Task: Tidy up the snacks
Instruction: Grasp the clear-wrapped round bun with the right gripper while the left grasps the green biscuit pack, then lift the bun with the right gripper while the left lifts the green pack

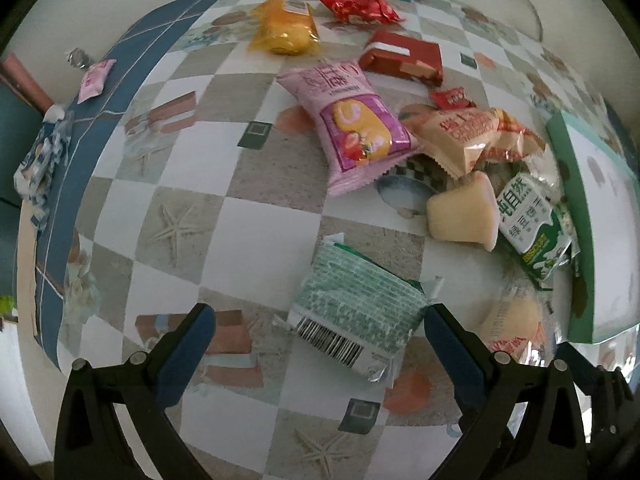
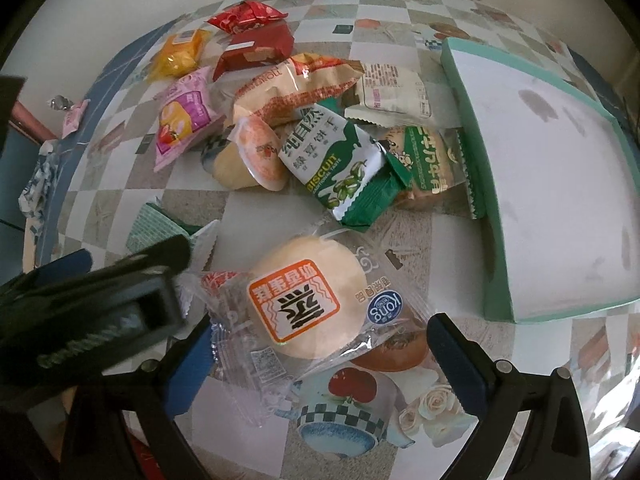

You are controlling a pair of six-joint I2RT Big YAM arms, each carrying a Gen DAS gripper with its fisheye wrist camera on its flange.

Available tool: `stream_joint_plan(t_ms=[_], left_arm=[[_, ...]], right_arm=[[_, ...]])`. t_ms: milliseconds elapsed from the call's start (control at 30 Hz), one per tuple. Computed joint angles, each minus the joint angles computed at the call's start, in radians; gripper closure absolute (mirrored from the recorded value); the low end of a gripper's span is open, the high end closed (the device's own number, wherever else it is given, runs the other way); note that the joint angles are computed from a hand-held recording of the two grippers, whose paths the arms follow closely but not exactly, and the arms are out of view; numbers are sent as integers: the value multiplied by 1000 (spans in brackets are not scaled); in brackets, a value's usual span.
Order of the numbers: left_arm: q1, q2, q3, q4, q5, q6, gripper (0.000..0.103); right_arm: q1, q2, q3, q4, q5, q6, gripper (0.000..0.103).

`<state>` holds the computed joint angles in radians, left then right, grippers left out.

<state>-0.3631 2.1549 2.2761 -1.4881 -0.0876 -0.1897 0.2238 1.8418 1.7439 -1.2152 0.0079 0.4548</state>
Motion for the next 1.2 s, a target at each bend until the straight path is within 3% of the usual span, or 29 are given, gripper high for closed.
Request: stream_joint_plan(t_ms=[133,467,733,867,900,967,1033,1133,1200], left_arm=[[-4,19,28,-14,3,-5,0],[-12,53,54,-23,13,-17,0],[9,66,58,-33,10,-106,0],[7,71,61,-41,31,-100,12],[4,73,61,-44,42,-95,21],[-2,85,75,-48,46,-94,26],[-3,85,75,-41,49,-98,34],[0,65,44,-21,52,-117,38],[3,66,54,-27,53,-131,39]], right_arm=[[-24,-78,-79,0,-8,-19,1],[-35,-78,-95,2,-11,-9,1],[-33,-85,-103,2,-5,-5,1],[-28,-85,-95,-5,0,-2,1],[-26,-86,-94,-5,1,-1,2],[-24,-90,-94,0,1,-3,6],[-20,-97,-99,14,-3,-6,18],[-13,-103,-104,27,-14,-16,33],[-10,-101,-101,20,-15,-17,38]])
